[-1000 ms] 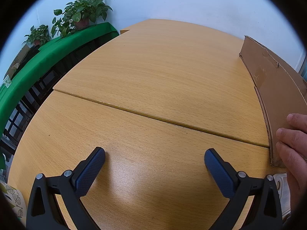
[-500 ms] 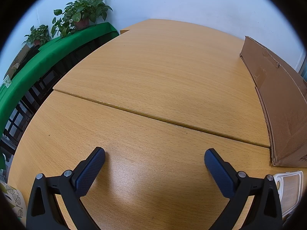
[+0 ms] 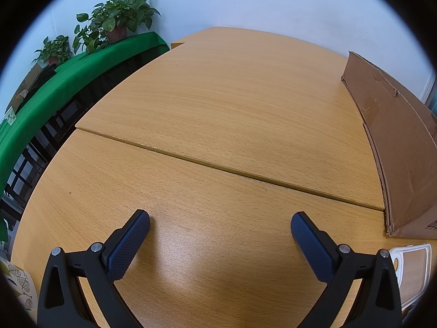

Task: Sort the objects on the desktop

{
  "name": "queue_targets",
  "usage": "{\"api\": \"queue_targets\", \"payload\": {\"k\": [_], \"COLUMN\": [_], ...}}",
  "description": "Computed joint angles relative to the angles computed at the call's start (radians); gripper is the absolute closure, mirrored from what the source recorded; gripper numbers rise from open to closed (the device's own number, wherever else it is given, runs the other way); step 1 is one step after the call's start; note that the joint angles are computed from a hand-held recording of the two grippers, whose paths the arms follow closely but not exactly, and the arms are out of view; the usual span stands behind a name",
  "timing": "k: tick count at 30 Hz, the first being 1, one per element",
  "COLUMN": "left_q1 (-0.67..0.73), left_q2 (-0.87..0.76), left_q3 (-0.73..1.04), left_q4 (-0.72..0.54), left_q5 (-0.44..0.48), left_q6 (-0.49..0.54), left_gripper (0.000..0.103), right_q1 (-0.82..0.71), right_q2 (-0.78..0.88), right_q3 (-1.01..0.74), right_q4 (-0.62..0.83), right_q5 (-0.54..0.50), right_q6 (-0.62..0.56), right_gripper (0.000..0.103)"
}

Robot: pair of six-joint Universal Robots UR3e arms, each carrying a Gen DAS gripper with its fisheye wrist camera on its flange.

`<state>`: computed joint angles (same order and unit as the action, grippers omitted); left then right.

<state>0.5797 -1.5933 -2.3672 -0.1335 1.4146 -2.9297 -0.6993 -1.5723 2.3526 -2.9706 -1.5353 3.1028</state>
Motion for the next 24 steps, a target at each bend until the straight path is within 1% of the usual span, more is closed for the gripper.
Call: {"api": "queue_targets", "payload": {"k": [18,21,22,24], "left_q1": [0.002,-0.005,-0.004,0.002], "left_q2": [0.000,-0.006,-0.003,0.035], "left_q3": [0.002,0.005,0.002,-0.031], "left_q4": [-0.003,0.002,0.001,-0.006], "left_q5": [-0.004,0.008,0.006,0.003], "left_q6": [0.005,-0.011,-0.009,-0.006], "left_gripper": [0.000,0.000,0.000,0.000], "right_q1": [0.004,0.007,0.006,-0.007], "right_q2": [-0.004,-0.002,-0.011,-0.044], "right_q3": [0.000,-0.001,-0.003,-0.038], "right_q4": [0.004,0.004,0.022,0.146], "right_q5": [-0.005,-0.011,-0.009,0.029], "right_q6": [0.006,0.012,0.010,-0.049], "right_gripper": [0.000,0.000,0.000,0.000]}}
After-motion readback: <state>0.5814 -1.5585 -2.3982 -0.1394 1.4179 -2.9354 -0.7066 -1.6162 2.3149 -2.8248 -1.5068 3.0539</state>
